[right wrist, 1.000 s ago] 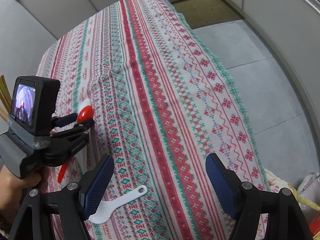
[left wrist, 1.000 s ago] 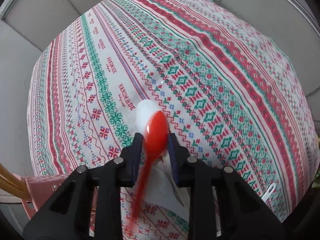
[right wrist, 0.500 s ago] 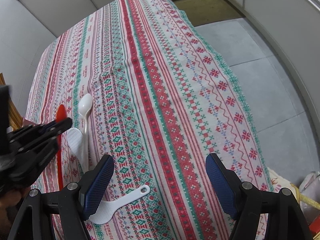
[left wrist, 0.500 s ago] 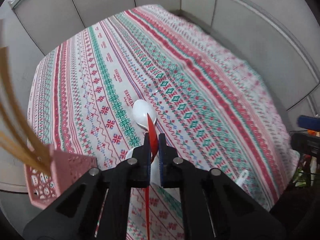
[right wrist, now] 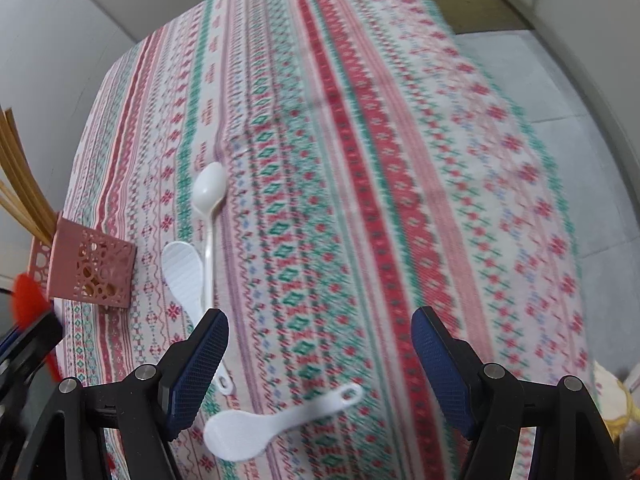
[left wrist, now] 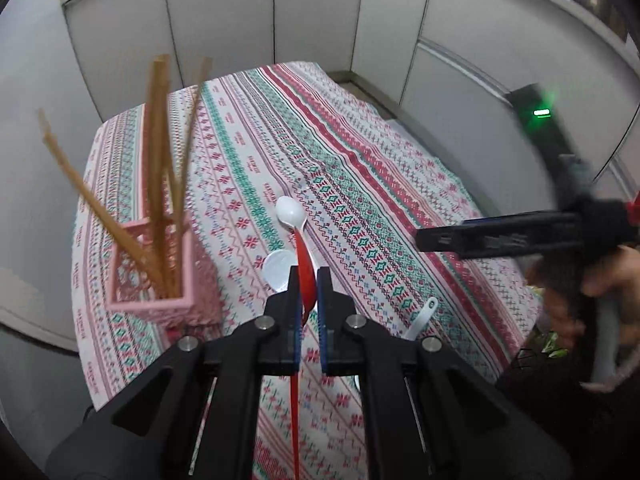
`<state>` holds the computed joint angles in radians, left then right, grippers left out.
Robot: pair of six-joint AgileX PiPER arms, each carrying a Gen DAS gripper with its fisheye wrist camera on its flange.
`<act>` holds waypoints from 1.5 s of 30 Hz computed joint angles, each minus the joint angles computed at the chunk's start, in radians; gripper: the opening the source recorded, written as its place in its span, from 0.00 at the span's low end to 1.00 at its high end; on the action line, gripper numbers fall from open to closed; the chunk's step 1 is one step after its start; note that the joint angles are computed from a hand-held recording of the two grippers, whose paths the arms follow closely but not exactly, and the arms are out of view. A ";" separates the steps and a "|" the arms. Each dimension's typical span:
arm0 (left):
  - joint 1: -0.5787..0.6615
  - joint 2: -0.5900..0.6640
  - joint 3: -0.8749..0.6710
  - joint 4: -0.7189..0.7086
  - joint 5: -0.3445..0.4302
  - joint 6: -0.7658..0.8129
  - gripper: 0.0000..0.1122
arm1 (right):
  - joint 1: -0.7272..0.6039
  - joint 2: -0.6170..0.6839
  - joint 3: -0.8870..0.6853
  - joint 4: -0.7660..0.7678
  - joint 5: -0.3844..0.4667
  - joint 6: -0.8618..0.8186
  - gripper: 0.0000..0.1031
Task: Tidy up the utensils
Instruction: 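Grasp a white plastic spoon with the right gripper while the left holds the red spoon, then carry both spoons to the pink basket and drop the red spoon from the left gripper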
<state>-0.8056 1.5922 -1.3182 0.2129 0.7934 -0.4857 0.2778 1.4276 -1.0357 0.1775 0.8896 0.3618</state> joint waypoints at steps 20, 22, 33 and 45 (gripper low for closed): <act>0.210 -0.219 0.184 -0.164 -0.060 0.130 0.06 | 0.150 0.527 -0.474 -0.061 -0.039 0.087 0.55; 0.217 -0.216 0.188 -0.175 -0.063 0.141 0.06 | 0.164 0.566 -0.517 -0.105 -0.021 0.125 0.52; 0.246 -0.215 0.205 -0.205 -0.065 0.160 0.06 | 0.233 0.622 -0.585 -0.329 0.020 0.222 0.36; 0.243 -0.233 0.212 -0.153 -0.085 0.097 0.06 | 0.226 0.382 -0.398 -0.349 -0.060 0.253 0.36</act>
